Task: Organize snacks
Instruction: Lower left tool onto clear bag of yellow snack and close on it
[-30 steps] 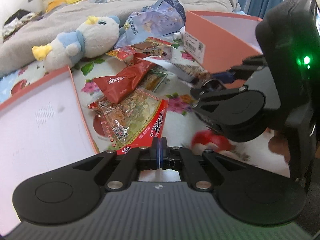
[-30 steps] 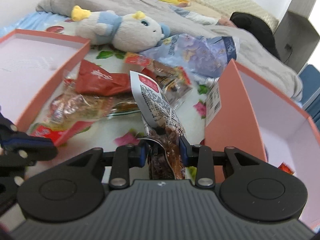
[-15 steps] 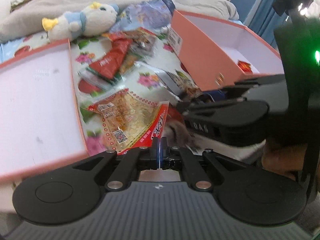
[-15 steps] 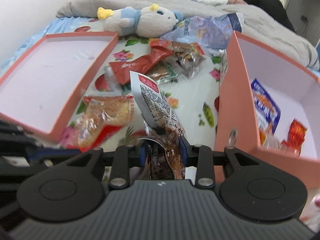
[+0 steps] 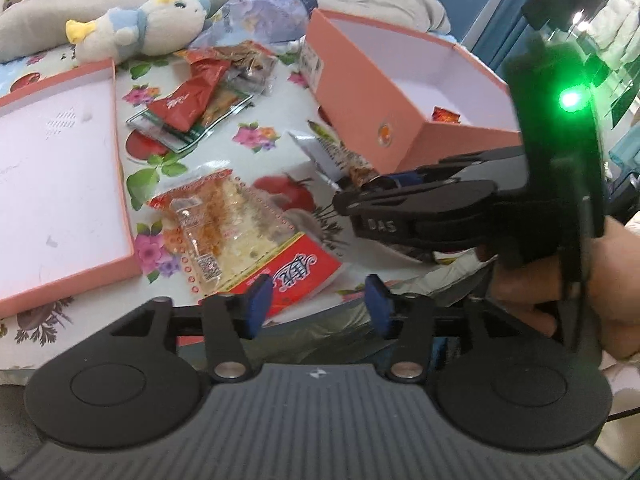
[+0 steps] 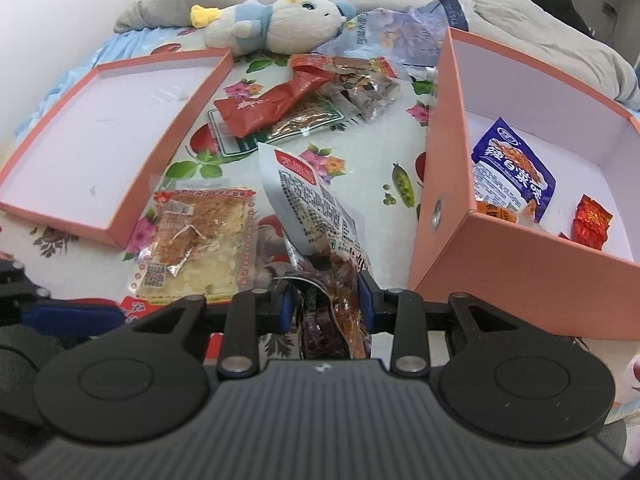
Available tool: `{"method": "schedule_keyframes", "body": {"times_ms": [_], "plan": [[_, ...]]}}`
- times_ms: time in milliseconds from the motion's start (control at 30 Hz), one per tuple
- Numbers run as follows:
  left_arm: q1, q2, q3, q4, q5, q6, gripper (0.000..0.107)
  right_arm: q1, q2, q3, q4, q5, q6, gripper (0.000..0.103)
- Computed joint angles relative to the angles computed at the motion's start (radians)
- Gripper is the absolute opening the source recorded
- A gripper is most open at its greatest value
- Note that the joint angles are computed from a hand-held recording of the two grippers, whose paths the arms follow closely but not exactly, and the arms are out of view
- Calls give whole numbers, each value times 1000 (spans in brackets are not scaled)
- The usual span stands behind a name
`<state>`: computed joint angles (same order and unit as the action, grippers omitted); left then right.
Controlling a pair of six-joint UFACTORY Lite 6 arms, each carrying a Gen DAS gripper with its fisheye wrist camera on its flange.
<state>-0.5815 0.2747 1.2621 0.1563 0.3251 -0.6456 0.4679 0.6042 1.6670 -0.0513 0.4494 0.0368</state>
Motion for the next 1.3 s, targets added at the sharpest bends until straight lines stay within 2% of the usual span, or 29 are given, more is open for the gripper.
{"method": "schedule_keyframes", "body": {"times_ms": [133,300,467,700,900,1000,1067,1300], "plan": [[8,22,28,114,24,-149,66,-2,-10,-21,-38,-23,35,35],[56,52,54,132,12,-195,66,-20,-19,-25,12,-22,-28,35],[69,159,152,269,99,-355,66,-31,-33,-50,46,-35,-72,35],[94,282,235,283,123,-420,66,-29,-63,-116,68,-77,-91,35],[89,383,350,291,207,-434,66,-26,-77,-150,67,-103,-87,35],[93,400,367,295,214,-459,66,-30,-81,-160,100,-112,-123,35],[94,394,345,343,177,-553,66,-35,-82,-164,122,-114,-146,35],[89,461,421,375,212,-650,66,-38,-93,-189,136,-137,-167,35]]}}
